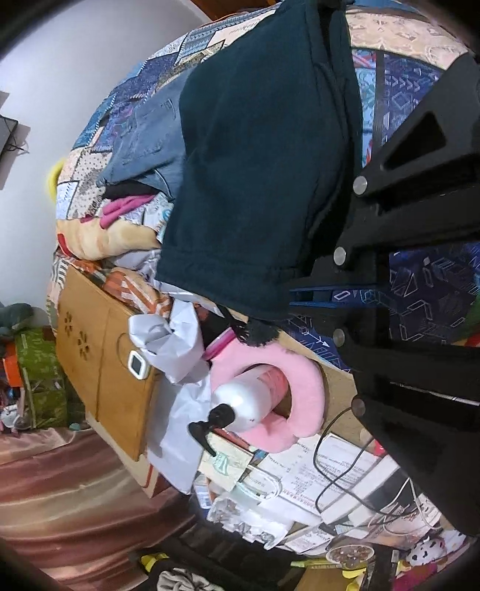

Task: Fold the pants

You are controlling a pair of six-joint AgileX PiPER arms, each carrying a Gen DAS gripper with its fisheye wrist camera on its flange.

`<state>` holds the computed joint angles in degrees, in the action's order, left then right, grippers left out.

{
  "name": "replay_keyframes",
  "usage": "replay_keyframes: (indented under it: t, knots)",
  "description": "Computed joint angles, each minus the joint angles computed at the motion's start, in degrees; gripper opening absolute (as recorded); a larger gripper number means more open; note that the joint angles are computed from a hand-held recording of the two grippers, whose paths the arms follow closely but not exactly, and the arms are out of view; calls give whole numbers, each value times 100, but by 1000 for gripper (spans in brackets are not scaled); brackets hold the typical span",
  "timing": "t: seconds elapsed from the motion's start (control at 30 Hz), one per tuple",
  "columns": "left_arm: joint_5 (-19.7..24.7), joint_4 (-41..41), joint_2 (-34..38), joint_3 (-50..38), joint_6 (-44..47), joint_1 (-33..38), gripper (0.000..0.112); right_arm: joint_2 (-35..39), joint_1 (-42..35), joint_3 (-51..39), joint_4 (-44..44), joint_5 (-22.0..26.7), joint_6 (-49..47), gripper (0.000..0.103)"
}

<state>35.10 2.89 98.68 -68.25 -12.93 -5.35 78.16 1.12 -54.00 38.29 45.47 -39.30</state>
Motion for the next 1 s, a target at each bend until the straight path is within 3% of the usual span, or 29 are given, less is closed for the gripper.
replay_keyframes:
  t: [0.1, 0.3, 0.43, 0.5, 0.57, 0.77, 1.0]
  knots:
    - [134, 1, -146, -126, -22, -120, 13, -237, -359, 69, 227, 288, -196, 21]
    - [286, 218, -211, -542, -305, -568, 41, -930, -1363, 301, 124, 405, -325, 44]
    - [388, 427, -90, -928, -567, -961, 63, -1132, -2682, 274, 285, 818, -681, 53]
    - [404, 466, 21, -1174, -646, -1198, 65, -1142, -3540, 249, 453, 1035, -956, 57]
    - [524, 491, 188, -1490, -722, -1418, 71, -1015, -4286, 146, 595, 1206, -1160, 63]
    - [1057, 481, 899, -2611, -753, -2003, 82, -210, -6067, -263, 748, 1654, -1411, 66]
    - [1637, 807, 1715, -3739, -975, -2579, 87, 919, -7087, -916, 445, 1406, -945, 66]
